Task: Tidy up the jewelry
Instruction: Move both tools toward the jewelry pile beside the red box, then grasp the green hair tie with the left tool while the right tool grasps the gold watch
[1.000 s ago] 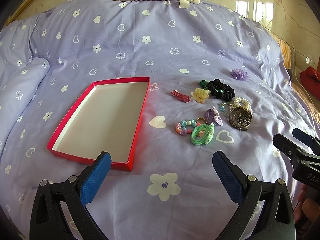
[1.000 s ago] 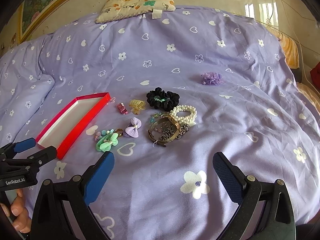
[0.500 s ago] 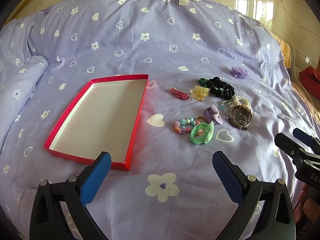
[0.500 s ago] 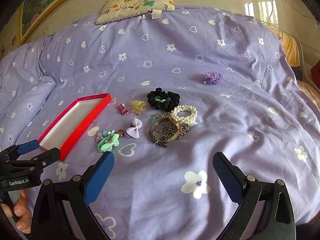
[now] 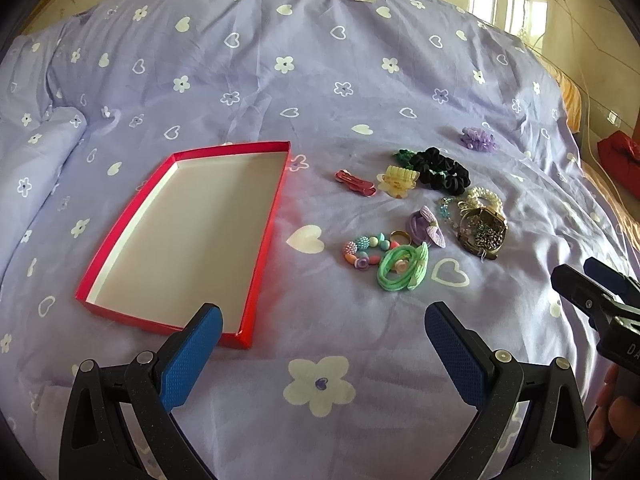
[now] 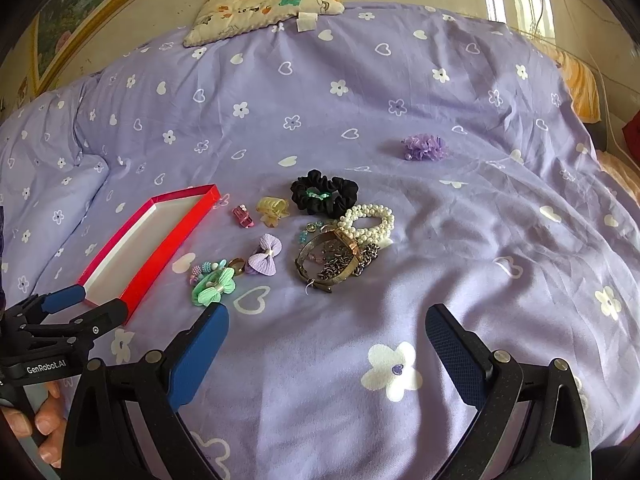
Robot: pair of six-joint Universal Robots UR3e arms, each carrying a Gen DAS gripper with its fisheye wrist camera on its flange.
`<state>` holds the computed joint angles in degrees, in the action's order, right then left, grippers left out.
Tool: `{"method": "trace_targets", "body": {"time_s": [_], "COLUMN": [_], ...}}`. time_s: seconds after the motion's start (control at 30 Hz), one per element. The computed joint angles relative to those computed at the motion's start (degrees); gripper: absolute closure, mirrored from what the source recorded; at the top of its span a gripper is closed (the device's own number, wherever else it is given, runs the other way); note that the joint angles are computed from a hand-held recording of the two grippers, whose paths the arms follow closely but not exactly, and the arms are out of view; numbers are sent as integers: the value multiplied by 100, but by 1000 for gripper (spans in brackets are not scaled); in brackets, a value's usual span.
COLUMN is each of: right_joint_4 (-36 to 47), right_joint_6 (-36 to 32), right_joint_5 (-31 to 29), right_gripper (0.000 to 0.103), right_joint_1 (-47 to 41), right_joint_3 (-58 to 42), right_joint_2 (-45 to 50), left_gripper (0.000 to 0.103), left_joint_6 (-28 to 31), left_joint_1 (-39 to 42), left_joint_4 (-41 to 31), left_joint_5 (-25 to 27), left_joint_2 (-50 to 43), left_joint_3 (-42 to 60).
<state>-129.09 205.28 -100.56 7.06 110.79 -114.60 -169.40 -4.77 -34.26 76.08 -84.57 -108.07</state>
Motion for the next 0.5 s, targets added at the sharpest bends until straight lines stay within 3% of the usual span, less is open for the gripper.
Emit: {"method": "trace_targets", "body": {"time_s": [0.2, 0.37, 0.5], "right_joint_4": [55, 101, 203], "right_joint_6": [-136, -306, -442], "right_joint_5": [277, 569, 905], "right_gripper": [5, 6, 18], "right_joint_1": [-318, -718, -1124], "right_joint_3": [-83, -121, -145], "right_joint_2": [46, 123, 226], "left_gripper": [1, 2, 6], "left_joint_6": [82, 216, 220], "left_joint_1": [-72, -307, -368], "left_joint_4": [-364, -29, -408], "left_joint_5": [-35, 130, -24], "left_joint_2": [-421, -980, -1233], "left_joint_3": [535, 931, 1285]}}
